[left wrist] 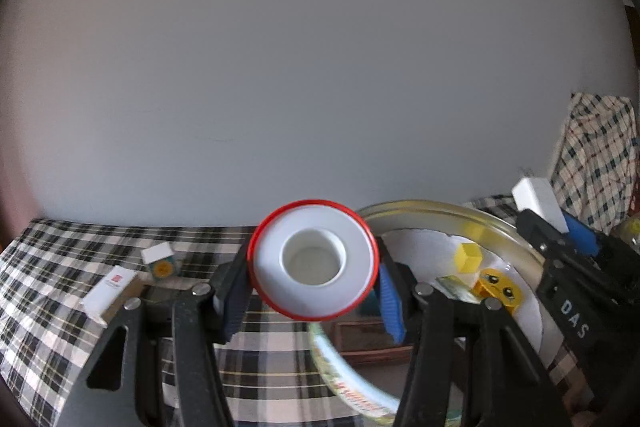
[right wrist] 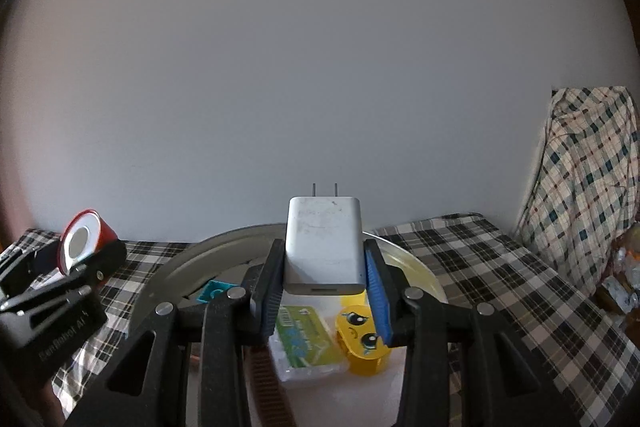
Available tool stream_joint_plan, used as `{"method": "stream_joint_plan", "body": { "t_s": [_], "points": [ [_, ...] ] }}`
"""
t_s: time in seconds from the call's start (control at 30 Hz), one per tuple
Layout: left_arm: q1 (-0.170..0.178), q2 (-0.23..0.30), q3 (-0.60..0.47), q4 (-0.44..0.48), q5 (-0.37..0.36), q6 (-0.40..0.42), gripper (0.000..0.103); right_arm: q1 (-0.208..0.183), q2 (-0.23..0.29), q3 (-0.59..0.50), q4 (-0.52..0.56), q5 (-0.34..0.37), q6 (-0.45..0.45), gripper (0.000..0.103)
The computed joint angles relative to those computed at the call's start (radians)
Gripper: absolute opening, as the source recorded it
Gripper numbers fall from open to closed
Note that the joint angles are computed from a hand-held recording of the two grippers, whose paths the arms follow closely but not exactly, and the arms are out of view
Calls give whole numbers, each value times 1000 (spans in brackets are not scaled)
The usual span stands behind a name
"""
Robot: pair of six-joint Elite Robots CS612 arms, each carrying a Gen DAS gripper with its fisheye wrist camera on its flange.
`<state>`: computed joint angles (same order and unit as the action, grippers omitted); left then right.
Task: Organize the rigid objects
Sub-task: 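Carry the red tape roll and white charger over the tin with both tools, then lower the tape roll and charger into the tin with both tools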
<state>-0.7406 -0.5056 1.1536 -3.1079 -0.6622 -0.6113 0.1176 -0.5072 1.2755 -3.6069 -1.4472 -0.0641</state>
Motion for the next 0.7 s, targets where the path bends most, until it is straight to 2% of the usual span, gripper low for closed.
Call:
{"method": "stream_joint_plan", "body": {
  "t_s": [0.23,0.7],
  "points": [
    [0,29,-59,25,-44,50,54,-8,9,-24,32,-37,-17,40],
    [2,57,-135,164,-96,20,54,-22,23,-67,119,-72,-22,40]
  ]
}}
